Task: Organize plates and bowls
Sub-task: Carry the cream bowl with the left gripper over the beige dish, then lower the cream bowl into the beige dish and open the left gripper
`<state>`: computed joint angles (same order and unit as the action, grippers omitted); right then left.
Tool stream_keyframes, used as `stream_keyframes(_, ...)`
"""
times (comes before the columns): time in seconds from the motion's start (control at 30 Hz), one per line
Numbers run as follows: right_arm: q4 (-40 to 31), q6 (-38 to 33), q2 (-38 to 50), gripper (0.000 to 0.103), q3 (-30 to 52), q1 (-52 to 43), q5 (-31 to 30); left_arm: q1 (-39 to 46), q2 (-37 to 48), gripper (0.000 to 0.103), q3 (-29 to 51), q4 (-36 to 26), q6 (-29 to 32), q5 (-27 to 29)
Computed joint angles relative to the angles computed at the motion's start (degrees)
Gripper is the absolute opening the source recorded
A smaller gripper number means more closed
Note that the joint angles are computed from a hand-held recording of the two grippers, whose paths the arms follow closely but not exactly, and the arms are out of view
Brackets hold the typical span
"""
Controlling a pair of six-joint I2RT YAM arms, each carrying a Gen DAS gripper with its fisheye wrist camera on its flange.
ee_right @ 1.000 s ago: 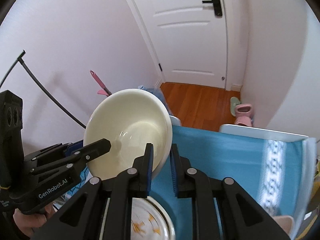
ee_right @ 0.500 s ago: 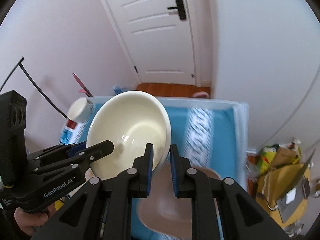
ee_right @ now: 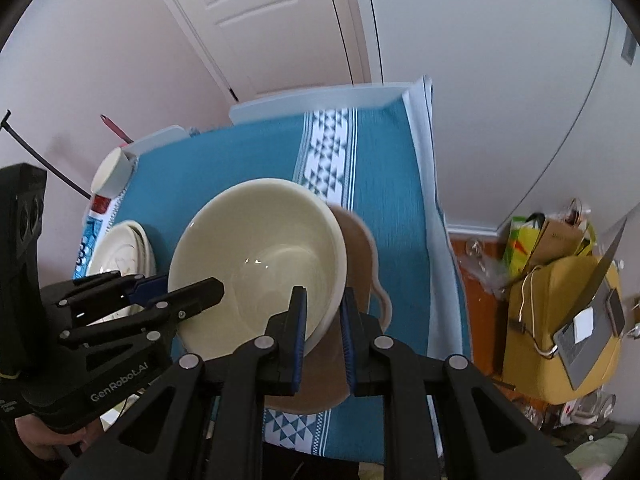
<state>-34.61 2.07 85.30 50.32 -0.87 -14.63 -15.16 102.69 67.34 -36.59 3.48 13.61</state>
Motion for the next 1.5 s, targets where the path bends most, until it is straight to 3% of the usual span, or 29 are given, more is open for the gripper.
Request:
stream_keyframes(0.8, 2.1, -2.8, 2.8, 0.015, -1.8, 1.6, 2.7, -4.6, 1.6, 0.02, -2.1, 3.0, 2.8, -10.3)
stream_keyframes(1.13, 1.1, -2.6, -0.3, 0.016, -1.6, -2.3, -2.0, -3.1, -0.4, 0.02, -1.8, 0.7, 2.1, -7.7)
stream_keyframes(1.27, 0.7, -2.1, -1.9, 0.026, -1.3, -3.3, -3.2, -2.8, -2.5, 0.021, -2.5, 0.2, 2.0, -6.9)
stream_keyframes(1.5, -1.3, -2.3, -4.5, 0.028, 0.7, -3.8, -4.4, -1.6, -9.1, 0.021, -4.8, 0.2, 1.1, -5.4)
